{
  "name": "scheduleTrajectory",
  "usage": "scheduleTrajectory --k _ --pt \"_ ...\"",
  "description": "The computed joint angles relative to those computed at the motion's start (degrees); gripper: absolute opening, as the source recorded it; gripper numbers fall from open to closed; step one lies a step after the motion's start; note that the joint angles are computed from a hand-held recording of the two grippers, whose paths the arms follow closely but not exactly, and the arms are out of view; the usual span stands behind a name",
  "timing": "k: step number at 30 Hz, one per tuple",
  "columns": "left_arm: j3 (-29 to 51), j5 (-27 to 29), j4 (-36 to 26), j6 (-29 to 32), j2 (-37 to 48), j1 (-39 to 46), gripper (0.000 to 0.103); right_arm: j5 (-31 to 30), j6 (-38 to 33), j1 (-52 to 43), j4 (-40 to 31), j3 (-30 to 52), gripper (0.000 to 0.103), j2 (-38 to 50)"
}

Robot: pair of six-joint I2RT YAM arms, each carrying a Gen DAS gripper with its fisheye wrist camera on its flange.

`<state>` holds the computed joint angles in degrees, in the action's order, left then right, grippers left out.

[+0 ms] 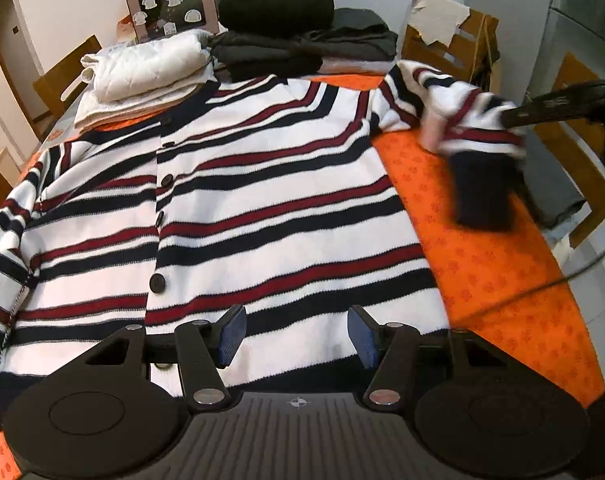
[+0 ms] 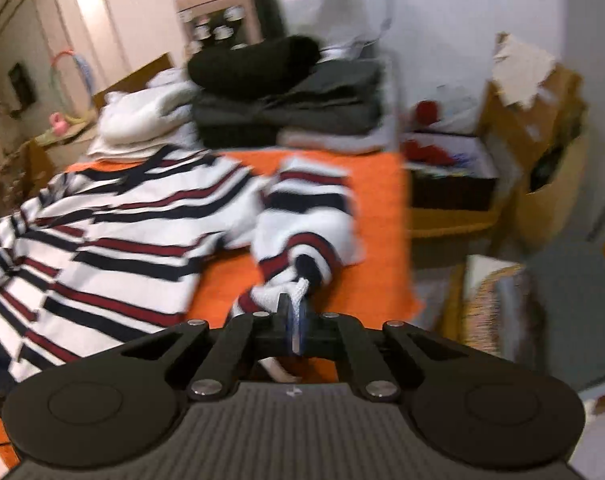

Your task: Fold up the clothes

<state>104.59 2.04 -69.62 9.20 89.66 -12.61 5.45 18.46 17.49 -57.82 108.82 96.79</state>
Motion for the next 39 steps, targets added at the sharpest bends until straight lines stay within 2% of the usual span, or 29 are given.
scheduleTrajectory --k 7,13,17,19,23,28,32,39 --pt "2.93 1.59 -1.66 0.44 0.22 1.54 0.059 8.00 -10.37 -9.55 -8.39 1.74 0.004 -3.57" --pt "2.50 1.47 -2.38 0.55 -0.86 2.32 0.059 6.05 -11.99 -16.67 -6.87 -0.50 0.004 -2.12" --pt "1.43 0.48 -3.49 0.37 -2.42 3.75 0.059 6.41 -11.64 -16.48 -5.28 -0.94 0.016 -0.34" --pt "0.58 0.21 -4.16 0.83 -3.50 5.28 0.059 6.79 -11.03 -15.01 -5.23 -0.34 0.028 -0.11" --pt "-2.62 0.24 -4.24 3.84 -6.17 9.63 0.059 6.59 -10.52 -10.23 -6.60 0.52 0.028 -1.14" --pt "-7.60 2.61 -3.07 11.26 -8.35 17.33 0.059 3.19 -4.73 -2.42 -7.51 -0.89 0.028 -4.05" --pt "-10.78 6.35 -1.93 17.11 -8.72 23.31 0.058 1.77 4.36 6.43 -6.74 -4.64 0.028 -6.55" --pt "-11.25 15.80 -3.77 23.69 -7.29 29.94 0.047 3.08 20.03 24.47 -3.51 -10.42 0.028 -5.86"
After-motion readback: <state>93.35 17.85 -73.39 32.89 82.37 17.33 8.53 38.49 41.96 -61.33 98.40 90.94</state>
